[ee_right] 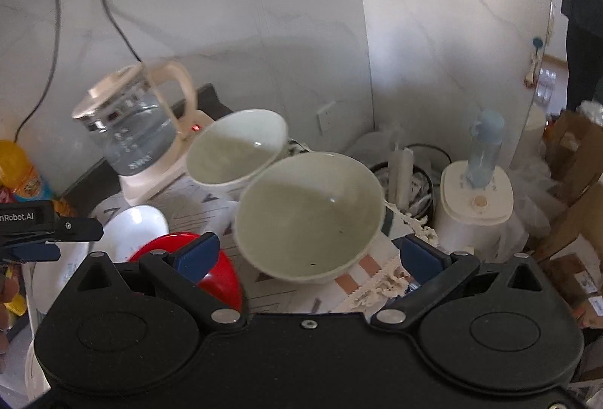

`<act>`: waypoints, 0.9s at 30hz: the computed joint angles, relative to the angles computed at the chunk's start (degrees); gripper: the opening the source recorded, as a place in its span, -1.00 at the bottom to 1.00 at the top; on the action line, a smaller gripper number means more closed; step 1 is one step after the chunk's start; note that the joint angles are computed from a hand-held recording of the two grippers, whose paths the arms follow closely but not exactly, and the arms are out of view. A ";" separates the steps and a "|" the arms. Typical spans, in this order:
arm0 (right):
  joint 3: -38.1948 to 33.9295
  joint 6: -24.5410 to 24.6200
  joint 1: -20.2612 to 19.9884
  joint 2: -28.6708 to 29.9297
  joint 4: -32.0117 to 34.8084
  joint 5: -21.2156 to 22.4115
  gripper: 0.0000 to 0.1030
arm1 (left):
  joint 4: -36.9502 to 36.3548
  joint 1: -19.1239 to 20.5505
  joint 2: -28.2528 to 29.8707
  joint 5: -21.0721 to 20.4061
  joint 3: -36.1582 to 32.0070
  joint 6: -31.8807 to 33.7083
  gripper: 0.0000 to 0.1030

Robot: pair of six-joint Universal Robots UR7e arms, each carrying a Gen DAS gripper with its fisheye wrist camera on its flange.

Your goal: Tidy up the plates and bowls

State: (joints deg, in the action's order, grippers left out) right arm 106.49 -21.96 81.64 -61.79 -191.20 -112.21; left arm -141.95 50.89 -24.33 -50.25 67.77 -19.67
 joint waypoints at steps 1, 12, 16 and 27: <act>-0.66 0.15 -0.30 0.29 0.49 -0.18 0.98 | 0.50 0.06 0.82 -0.39 -1.17 0.19 0.84; -5.72 2.03 -4.74 1.84 7.71 3.12 0.44 | 7.44 1.24 11.96 -4.81 -17.20 1.40 0.38; -7.57 3.21 -6.03 3.26 9.88 4.00 0.31 | 12.49 1.85 17.09 -6.23 -25.32 0.47 0.22; -13.58 5.31 -7.08 5.80 18.09 4.71 0.19 | 25.93 3.17 28.83 -8.25 -45.94 -2.16 -0.04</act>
State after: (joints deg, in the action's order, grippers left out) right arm 92.92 -16.64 74.56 -55.99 -173.10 -107.50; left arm -116.02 54.06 4.51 -58.50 21.83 -21.83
